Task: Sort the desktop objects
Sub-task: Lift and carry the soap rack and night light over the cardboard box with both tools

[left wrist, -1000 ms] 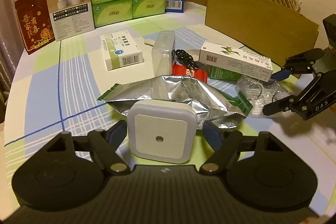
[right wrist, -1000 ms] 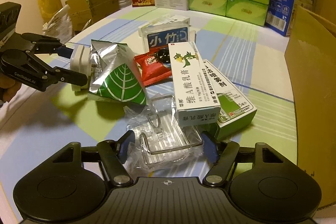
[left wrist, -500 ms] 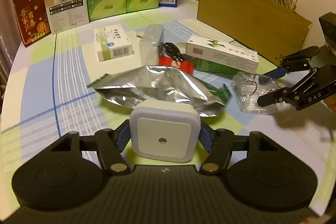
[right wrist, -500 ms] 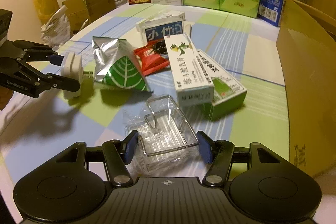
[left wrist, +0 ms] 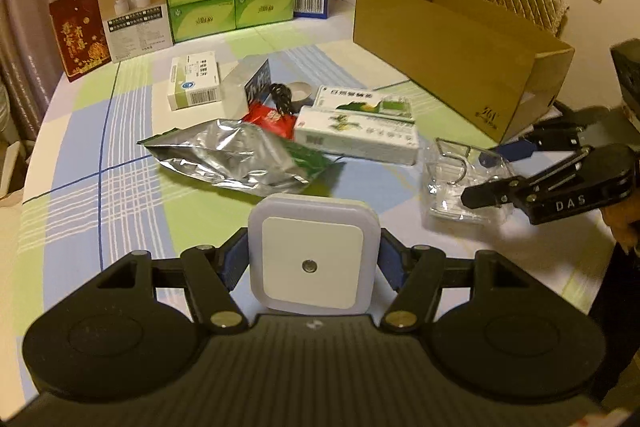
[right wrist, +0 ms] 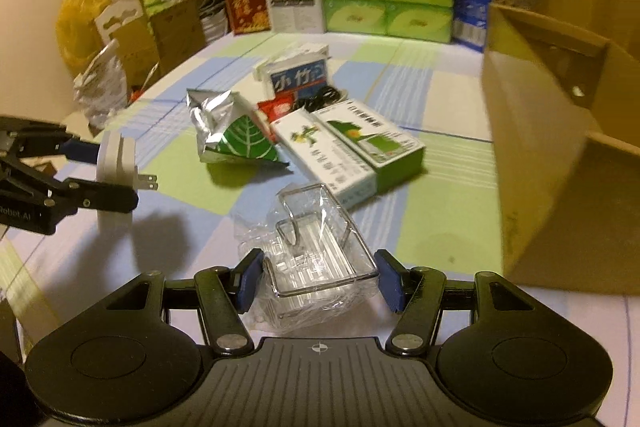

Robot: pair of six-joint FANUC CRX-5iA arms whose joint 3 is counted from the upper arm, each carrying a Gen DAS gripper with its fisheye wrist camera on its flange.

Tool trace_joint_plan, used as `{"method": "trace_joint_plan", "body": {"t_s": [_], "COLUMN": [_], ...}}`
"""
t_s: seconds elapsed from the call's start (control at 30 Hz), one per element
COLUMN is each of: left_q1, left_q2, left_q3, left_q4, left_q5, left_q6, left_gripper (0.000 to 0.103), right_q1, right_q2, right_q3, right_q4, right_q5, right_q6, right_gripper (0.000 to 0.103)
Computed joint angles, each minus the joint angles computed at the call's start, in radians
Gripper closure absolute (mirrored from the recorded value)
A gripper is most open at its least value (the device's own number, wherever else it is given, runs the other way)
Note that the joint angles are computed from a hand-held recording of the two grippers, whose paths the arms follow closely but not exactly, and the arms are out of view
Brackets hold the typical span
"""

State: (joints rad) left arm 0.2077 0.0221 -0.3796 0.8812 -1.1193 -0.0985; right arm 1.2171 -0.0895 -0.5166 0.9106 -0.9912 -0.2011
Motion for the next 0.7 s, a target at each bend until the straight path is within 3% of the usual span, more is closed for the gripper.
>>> {"method": "trace_joint_plan", "body": {"t_s": [0.3, 0.43, 0.7], "left_q1": [-0.031, -0.066, -0.172], "left_q2": [-0.147, -0.209, -0.273], "left_q3": [-0.140, -0.172, -0.154], "left_q4": [0.084, 0.109, 0.135], "left_q5": [0.028, 0.053, 0.078], "left_q6": [0.061, 0.140, 0.259], "left_gripper": [0.041, 0.041, 0.041], "right_q1": [0.088, 0.107, 0.138], "right_q2": [-0.052, -0.090, -0.177], "right_q3": [0.000, 0.009, 0.028], "right_q4": [0.069, 0.076, 0.105], "right_q5": [-0.192, -0.260, -0.463], "right_q6": [-0.103, -0.116, -0.082], "right_gripper": [0.046, 0.046, 0.046]}}
